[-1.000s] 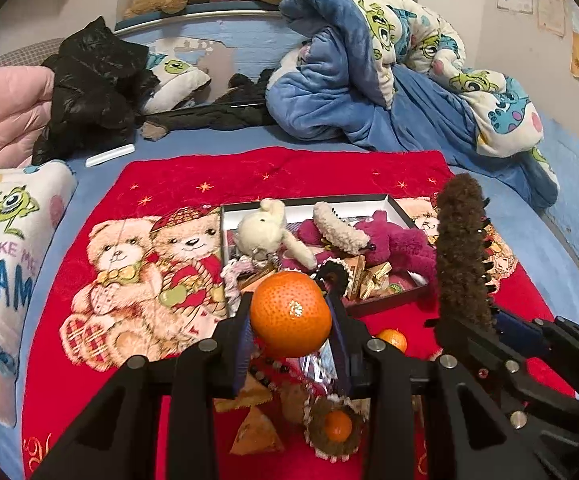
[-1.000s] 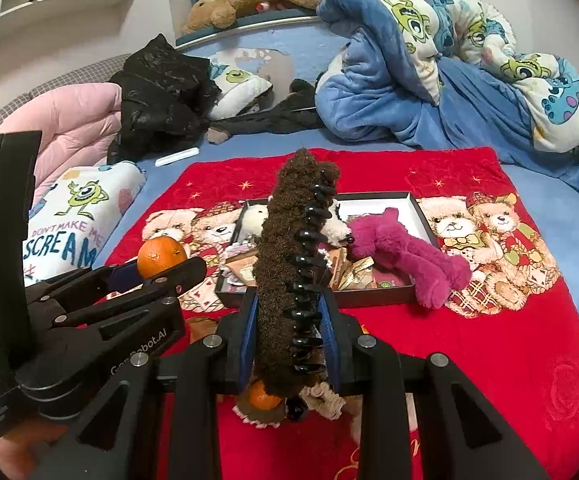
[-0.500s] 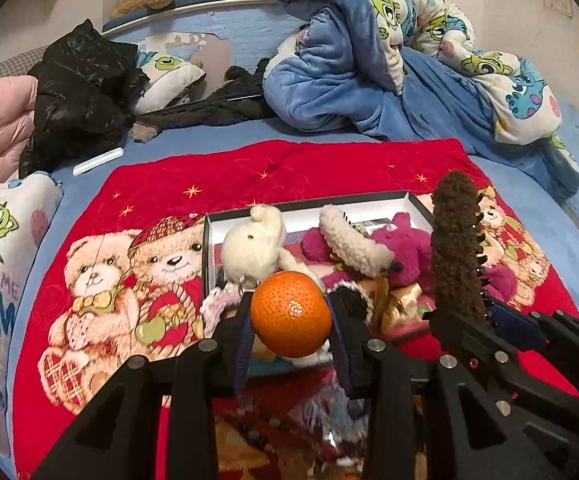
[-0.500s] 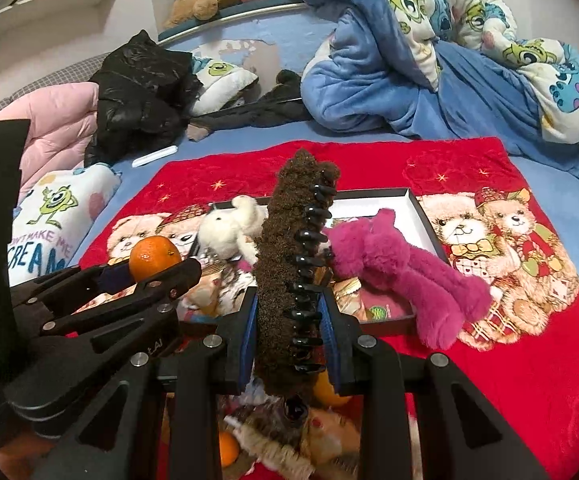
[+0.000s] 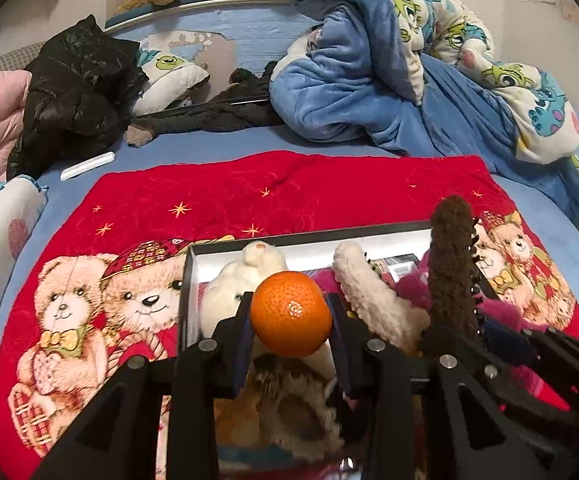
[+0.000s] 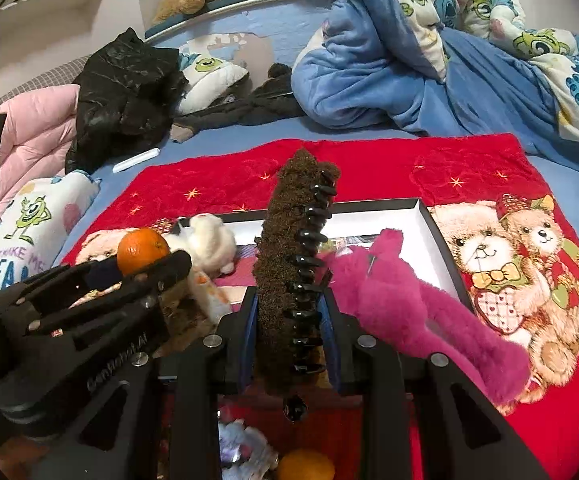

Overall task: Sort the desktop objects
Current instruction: 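Lower the brown clip with the right tool while the left lowers the tangerine into the box, then open the left tool to drop the tangerine while the right releases the brown clip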

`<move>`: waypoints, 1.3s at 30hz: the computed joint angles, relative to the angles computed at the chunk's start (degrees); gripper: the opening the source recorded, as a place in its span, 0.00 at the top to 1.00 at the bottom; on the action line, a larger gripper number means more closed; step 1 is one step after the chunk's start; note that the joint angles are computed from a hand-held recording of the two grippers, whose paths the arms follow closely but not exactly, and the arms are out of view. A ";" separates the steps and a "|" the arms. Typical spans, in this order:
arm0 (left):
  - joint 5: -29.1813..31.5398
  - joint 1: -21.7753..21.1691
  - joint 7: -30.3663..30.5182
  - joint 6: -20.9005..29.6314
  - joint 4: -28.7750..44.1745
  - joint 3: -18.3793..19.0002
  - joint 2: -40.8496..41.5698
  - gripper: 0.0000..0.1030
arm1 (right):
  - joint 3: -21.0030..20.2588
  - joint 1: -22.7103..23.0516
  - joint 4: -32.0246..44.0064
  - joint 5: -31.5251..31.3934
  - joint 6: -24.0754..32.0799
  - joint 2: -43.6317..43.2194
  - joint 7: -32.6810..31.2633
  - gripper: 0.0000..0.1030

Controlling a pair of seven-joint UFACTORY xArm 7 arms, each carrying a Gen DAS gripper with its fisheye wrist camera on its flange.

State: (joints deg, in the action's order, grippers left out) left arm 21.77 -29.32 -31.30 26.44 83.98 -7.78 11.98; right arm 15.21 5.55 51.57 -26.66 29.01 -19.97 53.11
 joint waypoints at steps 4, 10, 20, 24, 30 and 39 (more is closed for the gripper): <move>-0.71 -0.37 0.40 -0.53 3.14 0.38 3.64 0.66 | -0.98 -0.48 0.50 -0.92 -1.73 2.48 -1.07 0.73; -2.73 -1.25 3.49 1.27 9.90 1.17 9.67 0.66 | -3.52 -0.17 2.34 0.58 -4.01 5.80 -4.41 0.73; -0.80 -4.14 3.70 3.00 12.35 4.18 12.28 0.66 | -5.91 0.84 4.60 3.86 -3.59 9.53 -7.85 0.74; 0.11 -4.28 2.80 2.63 11.38 4.30 11.91 0.66 | -5.87 1.12 4.65 3.89 -2.97 9.37 -8.11 0.74; 1.74 -4.45 1.89 2.55 10.55 4.55 11.25 0.65 | -5.52 0.97 4.79 2.44 -2.41 9.30 -7.19 0.74; 1.29 -3.65 1.45 1.79 9.07 3.68 10.05 0.61 | -5.20 1.01 5.37 1.08 -1.54 9.32 -4.83 0.71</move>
